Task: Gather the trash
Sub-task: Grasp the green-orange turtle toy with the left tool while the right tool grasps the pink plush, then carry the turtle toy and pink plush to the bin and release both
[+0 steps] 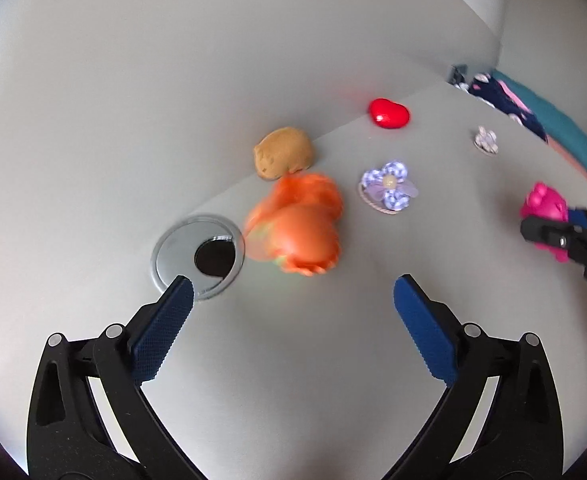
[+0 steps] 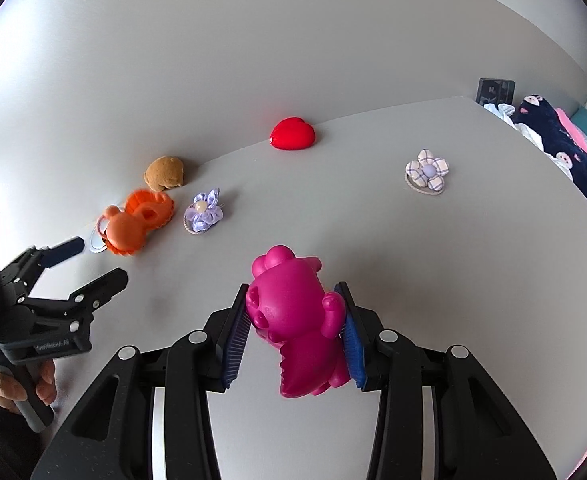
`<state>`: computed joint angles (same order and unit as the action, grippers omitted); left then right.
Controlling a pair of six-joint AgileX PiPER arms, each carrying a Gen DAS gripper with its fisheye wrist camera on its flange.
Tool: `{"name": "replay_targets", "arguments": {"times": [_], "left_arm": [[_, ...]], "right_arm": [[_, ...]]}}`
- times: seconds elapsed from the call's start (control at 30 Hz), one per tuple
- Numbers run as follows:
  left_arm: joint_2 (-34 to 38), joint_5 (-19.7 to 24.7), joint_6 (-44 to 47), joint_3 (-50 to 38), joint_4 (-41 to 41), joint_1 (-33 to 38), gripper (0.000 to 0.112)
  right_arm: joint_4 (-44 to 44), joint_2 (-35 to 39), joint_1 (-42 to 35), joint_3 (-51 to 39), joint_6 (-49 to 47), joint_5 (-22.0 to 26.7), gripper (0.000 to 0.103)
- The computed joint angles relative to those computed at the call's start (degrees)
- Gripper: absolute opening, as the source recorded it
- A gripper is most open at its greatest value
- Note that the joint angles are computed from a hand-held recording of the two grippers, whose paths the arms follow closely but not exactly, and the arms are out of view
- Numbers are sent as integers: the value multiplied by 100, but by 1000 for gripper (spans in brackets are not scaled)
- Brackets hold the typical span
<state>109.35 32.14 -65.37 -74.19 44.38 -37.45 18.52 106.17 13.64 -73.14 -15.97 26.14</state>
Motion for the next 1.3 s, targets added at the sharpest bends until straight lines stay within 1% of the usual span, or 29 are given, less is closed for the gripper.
{"name": "replay_targets", "arguments": {"times": [0.07,0.17,0.23,0.3,0.4,0.43,0.47,0.53,0.57,0.63,0.7,0.77,0.8,0.87,0.97,1.0,1.1,1.3], "left_arm": [[36,-41,-73,-53,106,-4,97],[148,-88,81,-158,17,74,97],[183,-213,330,-209,-257,211,97],[195,-342,373,-244,-303,335,97],[291,-337,791,-447,-656,484,97],[373,-314,1035,-579,-889,546,94],[436,-280,1246,-683,-1091,590,86],[635,-98,1802,-997,-1668,685,76],[688,-5,1853,-1083,-1718,690,71],[748,140,1688,-1178,-1522,654,63],[724,157,1479,-1133,-1370,646,54],[635,8,1416,-984,-1445,704,54],[609,0,1341,-939,-1395,698,54],[542,76,1018,-851,-1063,594,54],[309,64,533,-627,-687,429,53],[254,62,492,-590,-654,396,53],[61,175,416,-482,-568,205,53],[-280,609,174,-363,-395,-332,53]], "right_arm": [[11,1,-16,4,-5,3,43],[92,16,-46,0,-54,8,43],[121,47,-59,-30,-75,19,43],[130,104,-67,-73,-70,26,43],[237,191,-83,-142,-143,62,43],[268,214,-89,-159,-180,68,43],[283,224,-88,-165,-199,67,43],[396,257,-113,-188,-316,81,43],[430,281,-125,-208,-354,96,43],[423,319,-136,-256,-347,117,43],[465,342,-157,-275,-380,135,43],[518,350,-167,-265,-417,144,43],[536,341,-169,-253,-432,147,43],[614,293,-171,-193,-501,150,43],[682,155,-175,-40,-585,141,43],[698,72,-181,44,-621,137,43],[767,-155,-210,262,-730,114,43],[1340,-794,-373,871,-1242,55,43]]}}
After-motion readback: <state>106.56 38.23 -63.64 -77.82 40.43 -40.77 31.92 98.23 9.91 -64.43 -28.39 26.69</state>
